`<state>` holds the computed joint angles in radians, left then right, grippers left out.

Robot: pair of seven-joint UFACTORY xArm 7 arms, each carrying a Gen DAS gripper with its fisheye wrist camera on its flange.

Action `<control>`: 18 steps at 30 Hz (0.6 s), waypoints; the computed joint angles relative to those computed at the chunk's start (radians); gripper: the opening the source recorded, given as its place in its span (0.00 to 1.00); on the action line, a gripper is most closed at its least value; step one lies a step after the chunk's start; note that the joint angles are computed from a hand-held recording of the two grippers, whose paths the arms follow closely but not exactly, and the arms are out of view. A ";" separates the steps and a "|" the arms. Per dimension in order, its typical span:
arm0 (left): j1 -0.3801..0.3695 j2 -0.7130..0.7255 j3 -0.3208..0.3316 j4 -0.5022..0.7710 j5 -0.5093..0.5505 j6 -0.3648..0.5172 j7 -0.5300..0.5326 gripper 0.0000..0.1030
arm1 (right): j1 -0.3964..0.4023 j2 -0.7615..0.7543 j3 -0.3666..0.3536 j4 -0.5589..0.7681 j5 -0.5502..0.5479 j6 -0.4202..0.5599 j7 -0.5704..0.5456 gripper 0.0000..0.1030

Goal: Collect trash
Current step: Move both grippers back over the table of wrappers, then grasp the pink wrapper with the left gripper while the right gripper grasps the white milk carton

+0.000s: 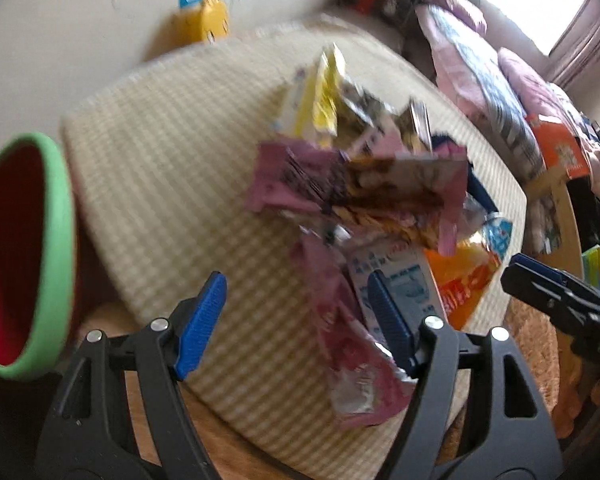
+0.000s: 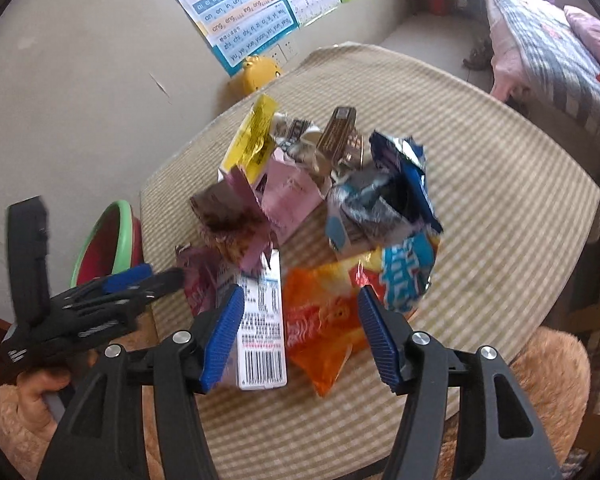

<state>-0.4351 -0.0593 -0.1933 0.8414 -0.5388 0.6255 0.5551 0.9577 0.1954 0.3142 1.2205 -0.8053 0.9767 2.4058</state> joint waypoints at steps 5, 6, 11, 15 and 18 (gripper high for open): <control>0.009 -0.035 0.011 -0.004 0.015 0.088 -0.057 0.68 | 0.007 0.000 -0.003 -0.004 -0.039 0.000 0.024 0.56; 0.009 -0.046 0.014 -0.009 0.006 0.103 -0.054 0.68 | 0.007 -0.002 -0.003 -0.011 -0.044 -0.009 0.037 0.56; -0.010 -0.055 0.002 -0.034 0.025 0.131 -0.031 0.68 | 0.000 0.000 -0.002 -0.025 -0.060 -0.057 0.062 0.56; -0.014 -0.026 0.001 -0.025 0.021 0.166 -0.035 0.30 | 0.004 0.007 -0.004 -0.014 -0.066 -0.058 0.055 0.56; -0.009 -0.034 0.001 -0.028 0.046 0.148 -0.045 0.07 | 0.000 0.017 -0.012 -0.007 -0.073 -0.083 0.052 0.57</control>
<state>-0.4438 -0.0937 -0.1925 0.8134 -0.4926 0.7738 0.5099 0.9582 0.2126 0.3027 1.2135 -0.8783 0.8939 2.4579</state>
